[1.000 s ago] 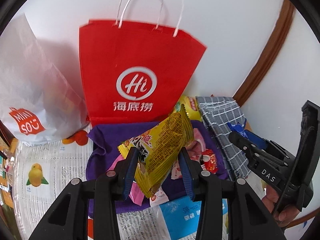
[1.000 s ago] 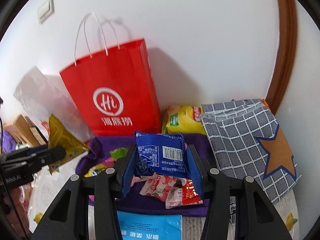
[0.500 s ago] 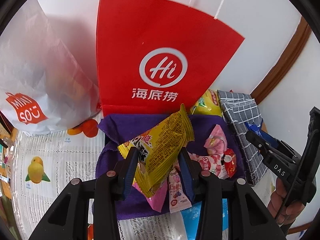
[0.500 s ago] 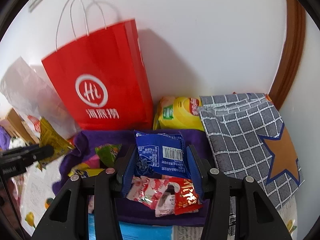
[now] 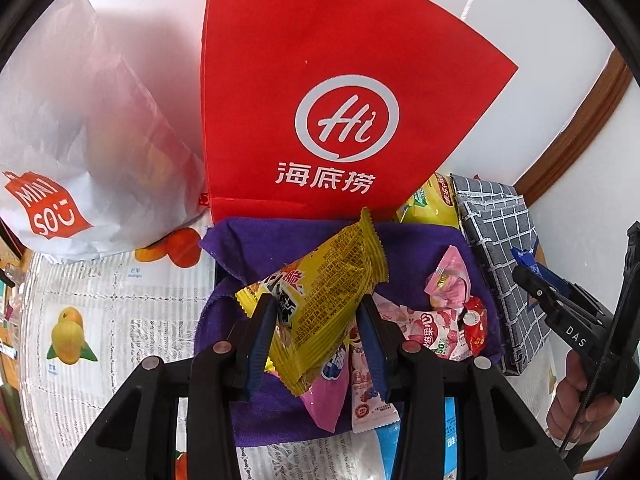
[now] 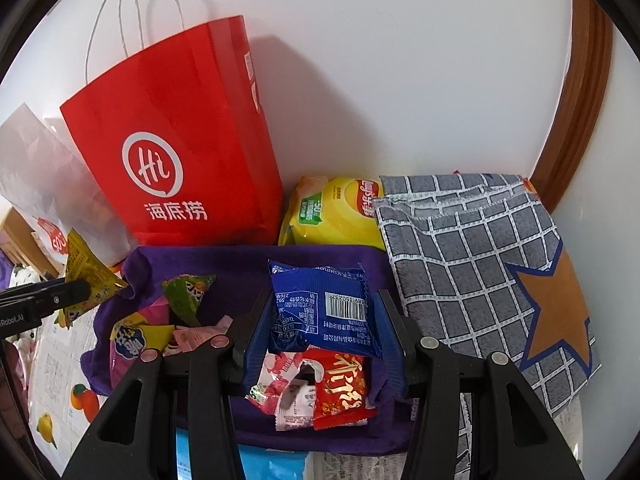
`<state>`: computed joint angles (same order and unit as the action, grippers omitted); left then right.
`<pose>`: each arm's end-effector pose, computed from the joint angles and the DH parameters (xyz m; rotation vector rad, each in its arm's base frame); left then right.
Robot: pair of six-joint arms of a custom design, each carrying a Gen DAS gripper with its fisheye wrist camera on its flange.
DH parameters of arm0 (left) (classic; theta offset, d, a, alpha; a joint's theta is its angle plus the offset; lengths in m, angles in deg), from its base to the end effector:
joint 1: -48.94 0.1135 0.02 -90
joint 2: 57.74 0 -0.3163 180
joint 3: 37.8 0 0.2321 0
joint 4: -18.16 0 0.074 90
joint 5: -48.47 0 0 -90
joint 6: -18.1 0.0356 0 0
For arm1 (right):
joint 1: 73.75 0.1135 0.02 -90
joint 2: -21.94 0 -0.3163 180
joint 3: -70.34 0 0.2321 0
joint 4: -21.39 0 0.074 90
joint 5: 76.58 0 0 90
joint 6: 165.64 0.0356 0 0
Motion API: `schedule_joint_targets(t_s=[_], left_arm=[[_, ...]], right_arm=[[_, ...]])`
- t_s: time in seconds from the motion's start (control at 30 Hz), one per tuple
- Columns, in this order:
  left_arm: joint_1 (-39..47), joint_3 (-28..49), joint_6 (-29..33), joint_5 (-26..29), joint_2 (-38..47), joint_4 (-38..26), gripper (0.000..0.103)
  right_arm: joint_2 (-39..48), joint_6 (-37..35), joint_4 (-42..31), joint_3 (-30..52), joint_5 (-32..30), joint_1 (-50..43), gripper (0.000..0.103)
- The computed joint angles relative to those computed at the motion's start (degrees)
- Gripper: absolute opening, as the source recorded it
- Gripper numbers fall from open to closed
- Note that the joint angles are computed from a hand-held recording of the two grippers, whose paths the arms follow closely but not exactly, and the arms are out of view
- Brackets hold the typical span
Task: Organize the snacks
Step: 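Lower both snacks onto the purple towel and open both tools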
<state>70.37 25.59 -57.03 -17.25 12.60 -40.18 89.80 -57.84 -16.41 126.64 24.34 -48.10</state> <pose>0.1808 0.0552 0.2866 -0.0263 2.5859 -0.3518 0.1824 0.0801 0.2773 -0.0800 2.4134 0.1165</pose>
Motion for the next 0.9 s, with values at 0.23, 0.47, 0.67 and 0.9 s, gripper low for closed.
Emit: schedule_joint_targets(t_s=[0.23,0.47,0.67,0.9], left_arm=[[-3.8,-1.4,-1.5,-1.7,1.1,1.4,0.039],[-7.1,-2.4,-2.4,-3.2,1.2,2.3,0.039],[-9.1,-3.2,-3.2,-4.6,2.0,3.4,0.039],[-10.7,-4.3,-4.3,-5.3,2.7,5.1,0.04]], right_arm=[[3.7,0.2,0.2,-0.1,0.8,2.0,0.049],[6.7,0.1,0.5,-0.6,0.9,1.7,0.049],[8.1,0.0,1.2,-0.8,1.0,2.4,0.05],[10.4,0.5,2.2,-1.0,1.0,4.2,0.05]])
